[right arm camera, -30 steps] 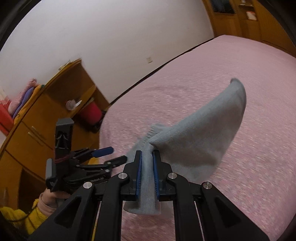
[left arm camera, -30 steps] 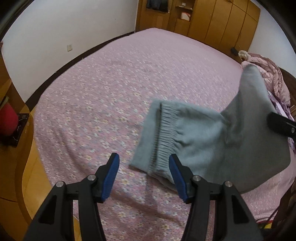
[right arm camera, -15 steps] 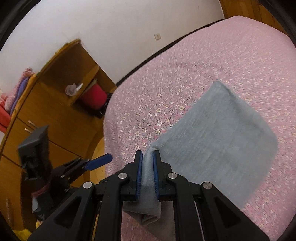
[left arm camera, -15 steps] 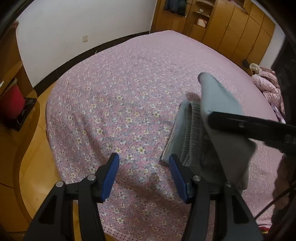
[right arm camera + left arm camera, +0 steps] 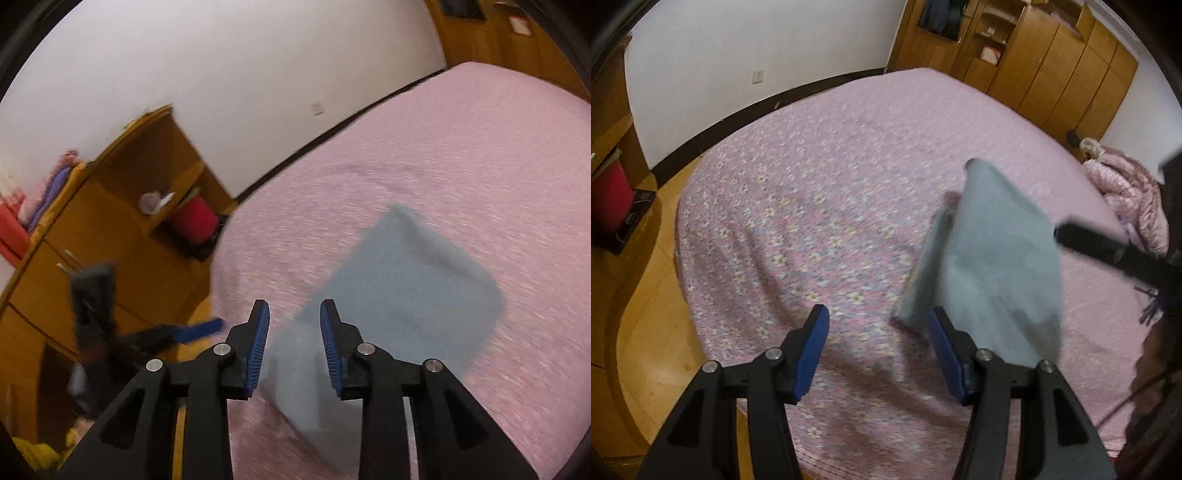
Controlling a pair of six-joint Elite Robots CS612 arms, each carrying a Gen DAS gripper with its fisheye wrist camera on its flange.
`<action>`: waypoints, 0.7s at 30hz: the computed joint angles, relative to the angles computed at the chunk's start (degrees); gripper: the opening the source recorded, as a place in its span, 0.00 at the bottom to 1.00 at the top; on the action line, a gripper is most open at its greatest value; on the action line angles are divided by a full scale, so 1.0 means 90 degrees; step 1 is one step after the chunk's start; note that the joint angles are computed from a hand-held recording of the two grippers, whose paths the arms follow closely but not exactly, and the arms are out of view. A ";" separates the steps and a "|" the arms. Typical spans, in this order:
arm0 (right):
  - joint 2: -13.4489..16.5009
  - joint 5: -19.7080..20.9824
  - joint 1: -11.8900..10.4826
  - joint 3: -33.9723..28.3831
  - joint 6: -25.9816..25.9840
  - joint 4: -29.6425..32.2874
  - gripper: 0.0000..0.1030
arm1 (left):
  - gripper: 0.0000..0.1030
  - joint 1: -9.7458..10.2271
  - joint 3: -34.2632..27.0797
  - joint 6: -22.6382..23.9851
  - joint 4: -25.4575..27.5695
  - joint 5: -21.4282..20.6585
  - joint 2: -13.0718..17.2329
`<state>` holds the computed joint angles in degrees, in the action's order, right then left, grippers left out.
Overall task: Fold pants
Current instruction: 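Lay the lifted end onto the bundle with the right tool and open it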
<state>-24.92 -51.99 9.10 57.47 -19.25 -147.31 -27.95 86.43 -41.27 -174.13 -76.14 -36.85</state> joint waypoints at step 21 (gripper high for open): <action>-0.0019 -0.0270 -0.0150 0.0529 -0.0151 0.0800 0.29 | 0.28 0.0071 -0.0570 -0.0076 0.0149 -0.0881 0.0410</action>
<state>-25.09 -54.42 7.76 62.23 -20.61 -140.11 -27.31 81.30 -41.96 -172.79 -84.07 -33.16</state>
